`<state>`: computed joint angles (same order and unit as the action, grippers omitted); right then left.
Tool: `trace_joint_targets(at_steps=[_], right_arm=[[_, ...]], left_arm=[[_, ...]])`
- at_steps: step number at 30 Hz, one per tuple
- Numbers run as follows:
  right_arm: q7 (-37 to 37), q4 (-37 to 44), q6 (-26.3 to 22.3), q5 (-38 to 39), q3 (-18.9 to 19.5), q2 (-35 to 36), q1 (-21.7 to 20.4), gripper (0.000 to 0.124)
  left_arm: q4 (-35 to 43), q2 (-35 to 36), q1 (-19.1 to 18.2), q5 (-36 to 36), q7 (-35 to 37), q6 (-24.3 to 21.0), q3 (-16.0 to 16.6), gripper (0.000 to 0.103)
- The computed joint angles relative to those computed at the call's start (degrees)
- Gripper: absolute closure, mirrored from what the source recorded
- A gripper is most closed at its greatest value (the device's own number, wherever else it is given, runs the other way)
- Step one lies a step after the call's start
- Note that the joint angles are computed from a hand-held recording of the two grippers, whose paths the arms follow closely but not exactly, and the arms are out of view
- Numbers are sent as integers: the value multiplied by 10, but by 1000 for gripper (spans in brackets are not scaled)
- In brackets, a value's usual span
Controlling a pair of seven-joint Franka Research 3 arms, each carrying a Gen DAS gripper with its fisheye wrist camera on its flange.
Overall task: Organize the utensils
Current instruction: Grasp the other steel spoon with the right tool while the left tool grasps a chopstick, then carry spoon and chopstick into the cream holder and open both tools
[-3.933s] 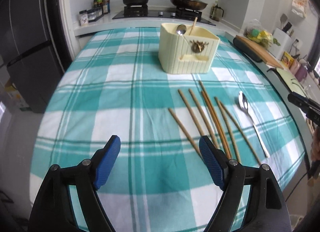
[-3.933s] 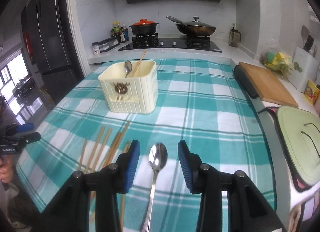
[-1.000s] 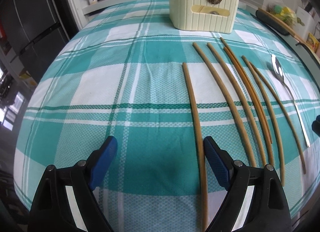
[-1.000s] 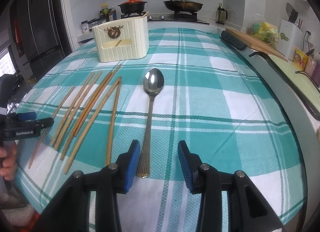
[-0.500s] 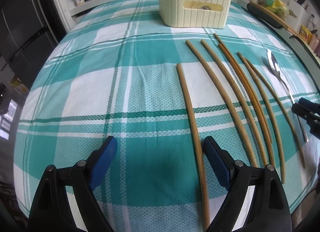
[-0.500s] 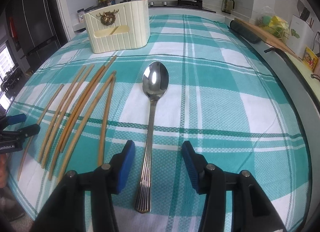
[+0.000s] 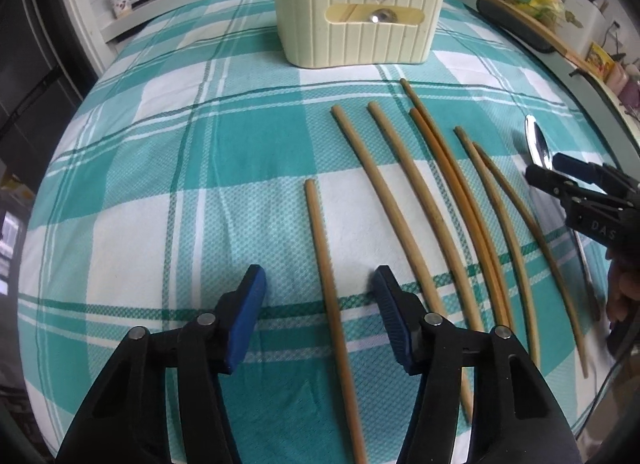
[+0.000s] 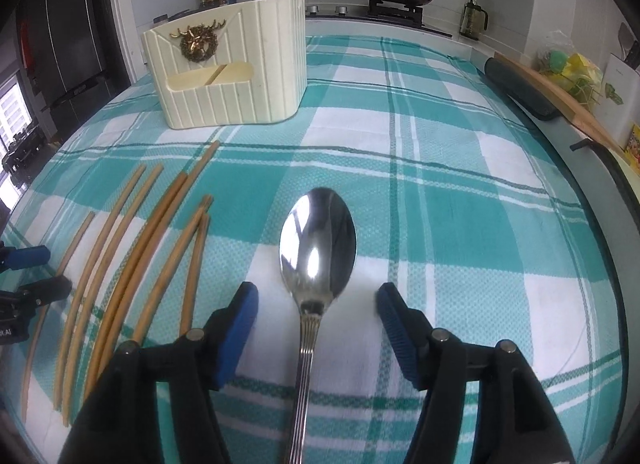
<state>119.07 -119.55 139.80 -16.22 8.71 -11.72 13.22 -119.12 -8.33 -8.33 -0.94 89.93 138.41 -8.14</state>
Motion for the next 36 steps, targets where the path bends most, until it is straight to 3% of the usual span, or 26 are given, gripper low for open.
trace_joint_targets(at_steps=[3, 5, 6, 7, 11, 18, 29, 36], right_arm=[[7, 25, -3, -3, -2, 25, -1, 61], [12, 35, -5, -18, -2, 34, 1, 67], [15, 36, -3, -26, -3, 34, 2, 80], [14, 36, -1, -28, -5, 34, 4, 82], [11, 26, 15, 2, -15, 24, 8, 82], [-6, -4, 50, 30, -6, -39, -1, 82], [-34, -7, 77, 50, 34, -128, -27, 82], [-31, 15, 94, 41, 55, -128, -46, 82]], left_arm=[[12, 11, -1, -3, 7, 2, -1, 66], [14, 14, 0, 1, 7, 11, -3, 95], [15, 17, 0, 1, 7, 15, -3, 97], [15, 18, 0, -2, 7, 21, -2, 98], [0, 4, 3, -12, 3, 48, 1, 99], [-33, -67, -11, -89, 45, 87, 32, 99], [-47, -152, -50, -185, 106, 101, 87, 99], [-41, -163, -58, -199, 114, 103, 95, 99]])
